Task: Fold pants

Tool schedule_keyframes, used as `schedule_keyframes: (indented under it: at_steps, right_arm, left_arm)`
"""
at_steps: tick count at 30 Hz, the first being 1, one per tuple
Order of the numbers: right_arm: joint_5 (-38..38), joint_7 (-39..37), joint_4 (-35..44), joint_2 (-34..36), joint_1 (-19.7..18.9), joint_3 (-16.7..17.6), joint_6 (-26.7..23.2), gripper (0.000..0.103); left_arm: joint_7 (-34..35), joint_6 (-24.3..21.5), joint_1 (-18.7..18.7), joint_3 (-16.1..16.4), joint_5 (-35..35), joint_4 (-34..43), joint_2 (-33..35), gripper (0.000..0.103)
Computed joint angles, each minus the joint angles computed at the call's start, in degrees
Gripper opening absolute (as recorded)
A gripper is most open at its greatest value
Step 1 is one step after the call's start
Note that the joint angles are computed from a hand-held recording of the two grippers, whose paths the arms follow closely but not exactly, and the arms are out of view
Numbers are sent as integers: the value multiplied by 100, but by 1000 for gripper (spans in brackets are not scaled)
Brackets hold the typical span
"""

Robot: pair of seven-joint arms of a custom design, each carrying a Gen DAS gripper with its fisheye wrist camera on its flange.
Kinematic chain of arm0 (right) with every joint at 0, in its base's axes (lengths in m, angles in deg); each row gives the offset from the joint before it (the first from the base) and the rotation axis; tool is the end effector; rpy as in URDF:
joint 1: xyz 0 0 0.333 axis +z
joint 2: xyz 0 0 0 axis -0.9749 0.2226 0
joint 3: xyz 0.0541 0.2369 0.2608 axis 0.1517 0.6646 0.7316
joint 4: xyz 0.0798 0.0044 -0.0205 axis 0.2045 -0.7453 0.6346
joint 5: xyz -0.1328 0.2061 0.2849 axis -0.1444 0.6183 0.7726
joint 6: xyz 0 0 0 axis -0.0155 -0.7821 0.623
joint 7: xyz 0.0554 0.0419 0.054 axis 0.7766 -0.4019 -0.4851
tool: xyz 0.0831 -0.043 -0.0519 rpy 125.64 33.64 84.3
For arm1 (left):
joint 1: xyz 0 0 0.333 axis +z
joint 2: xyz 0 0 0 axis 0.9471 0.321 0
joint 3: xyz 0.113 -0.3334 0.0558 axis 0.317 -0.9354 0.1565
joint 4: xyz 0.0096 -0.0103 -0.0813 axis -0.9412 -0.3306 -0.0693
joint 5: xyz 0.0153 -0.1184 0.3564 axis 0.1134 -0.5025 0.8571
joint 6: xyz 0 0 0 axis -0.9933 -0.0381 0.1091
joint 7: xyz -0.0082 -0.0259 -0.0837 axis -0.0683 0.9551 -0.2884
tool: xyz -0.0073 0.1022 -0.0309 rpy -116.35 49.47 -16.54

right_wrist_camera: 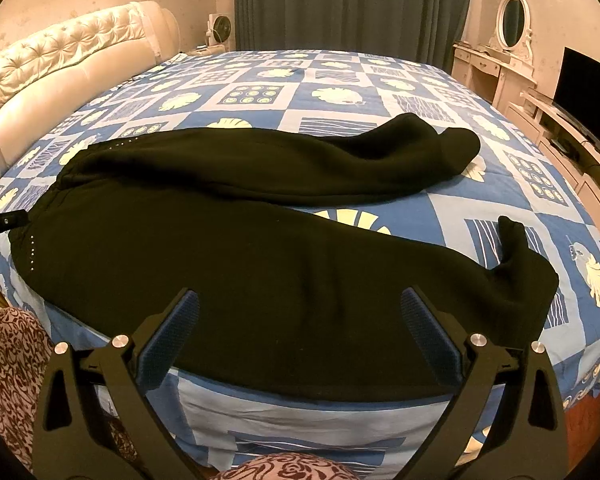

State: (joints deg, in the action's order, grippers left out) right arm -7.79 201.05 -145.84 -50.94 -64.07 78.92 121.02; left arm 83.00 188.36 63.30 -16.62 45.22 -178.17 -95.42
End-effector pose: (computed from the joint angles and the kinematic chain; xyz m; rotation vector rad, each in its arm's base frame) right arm 0.4736 0.2310 0.5601 -1.9416 1.5098 -0.6261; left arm 0.4559 -0.1876 0.5793 -2.0294 1.6171 -0.6261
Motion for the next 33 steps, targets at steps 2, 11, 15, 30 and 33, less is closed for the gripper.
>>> schedule_keyframes:
  at_steps: [2,11,15,30,33]
  right_arm:
    - [-8,17,-2,4,0,5,17,101]
    - [31,0,2,6,9,-1,22,101]
    - [56,-4,10,14,22,-9,20,101]
    - [972,-543,-74,-6,169,-233,218,101]
    - [1450,-842,-68,-11,169,-336,268,101]
  left_arm:
    - [-12,-41,20,-40,126,40,23,86]
    - [-49,-371,-54,113,-476,172,125,86]
    - [-55,-622,-54,191,-842,215,132,86]
    - [224,-639,-21,154,-566,227,187,86]
    - [331,-493,-15,271,-871,145,190,86]
